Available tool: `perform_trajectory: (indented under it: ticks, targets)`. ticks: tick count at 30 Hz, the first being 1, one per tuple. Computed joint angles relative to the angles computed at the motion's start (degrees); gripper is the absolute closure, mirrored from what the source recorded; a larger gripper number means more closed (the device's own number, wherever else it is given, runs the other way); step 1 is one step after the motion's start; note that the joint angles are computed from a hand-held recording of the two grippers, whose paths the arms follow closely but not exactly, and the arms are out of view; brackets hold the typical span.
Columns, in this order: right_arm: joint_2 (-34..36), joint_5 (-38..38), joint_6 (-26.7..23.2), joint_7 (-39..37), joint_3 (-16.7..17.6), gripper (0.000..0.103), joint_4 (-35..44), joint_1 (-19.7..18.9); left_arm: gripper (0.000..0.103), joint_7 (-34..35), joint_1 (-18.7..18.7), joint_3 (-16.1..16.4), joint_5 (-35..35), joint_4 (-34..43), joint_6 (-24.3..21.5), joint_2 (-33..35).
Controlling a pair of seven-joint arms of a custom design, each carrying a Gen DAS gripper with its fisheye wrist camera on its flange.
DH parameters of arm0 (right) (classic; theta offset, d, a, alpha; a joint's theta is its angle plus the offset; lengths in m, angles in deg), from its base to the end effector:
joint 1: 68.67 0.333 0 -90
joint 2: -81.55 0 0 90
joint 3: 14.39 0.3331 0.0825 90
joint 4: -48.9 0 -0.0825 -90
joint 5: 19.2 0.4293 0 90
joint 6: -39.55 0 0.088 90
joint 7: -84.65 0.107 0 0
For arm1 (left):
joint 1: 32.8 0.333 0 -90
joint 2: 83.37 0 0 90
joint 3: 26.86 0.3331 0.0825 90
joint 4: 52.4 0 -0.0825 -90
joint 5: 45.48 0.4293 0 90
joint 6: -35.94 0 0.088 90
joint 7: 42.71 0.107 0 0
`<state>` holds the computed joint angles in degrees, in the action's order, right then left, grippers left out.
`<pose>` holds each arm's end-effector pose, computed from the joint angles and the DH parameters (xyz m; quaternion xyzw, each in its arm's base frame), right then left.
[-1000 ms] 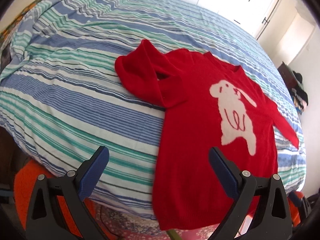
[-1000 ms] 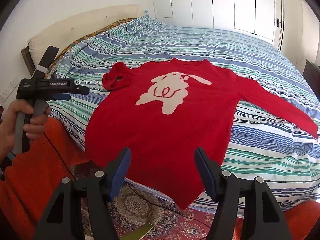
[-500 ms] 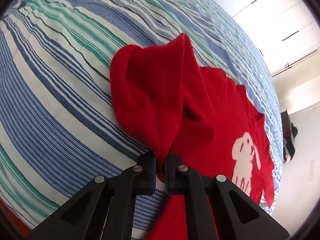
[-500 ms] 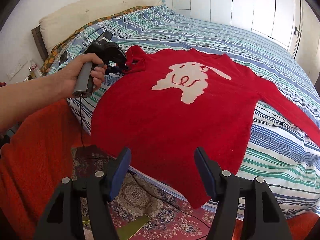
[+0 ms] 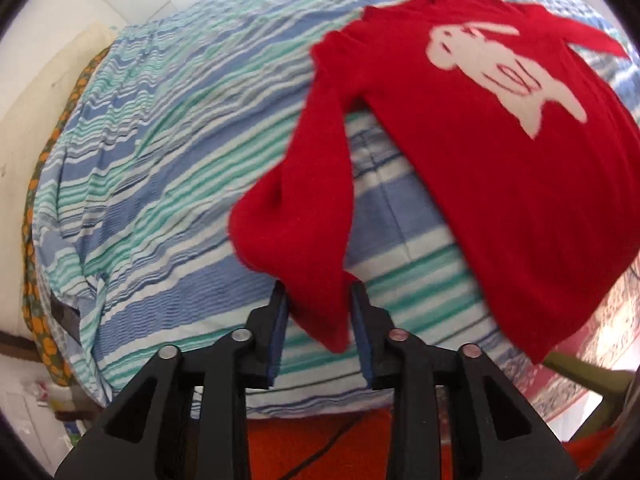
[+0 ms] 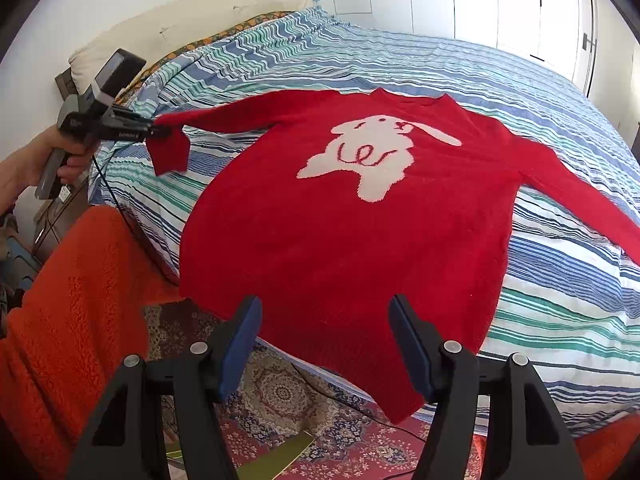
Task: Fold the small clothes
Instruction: 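Pull the sleeve outward with the left gripper and lay it flat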
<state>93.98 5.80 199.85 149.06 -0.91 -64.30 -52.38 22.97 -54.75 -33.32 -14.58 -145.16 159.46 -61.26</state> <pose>0.6034 0.3132 0.4188 -0.8308 0.4499 -0.0848 0.3166 0.6576 -0.3210 0.4182 -0.5676 0.7918 -0.0037 0.2256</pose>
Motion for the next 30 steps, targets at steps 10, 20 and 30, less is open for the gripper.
perform_trajectory:
  ticks: [10,20,30]
  targets:
    - [0.0,-0.6,-0.8,0.4,-0.3,0.038,0.1,0.2,0.033,-5.0,-1.5,-1.1,5.2,-10.1,1.7,-7.2]
    - [0.5,0.8,-1.4,-1.4,0.5,0.038,0.5,0.0,0.033,-11.6,-5.8,2.0,28.0,2.3,-7.3,6.1]
    - [0.0,0.6,-0.1,0.4,-0.4,0.038,0.0,0.3,0.090,-5.9,14.3,1.2,-22.7,6.7,8.5,-1.6]
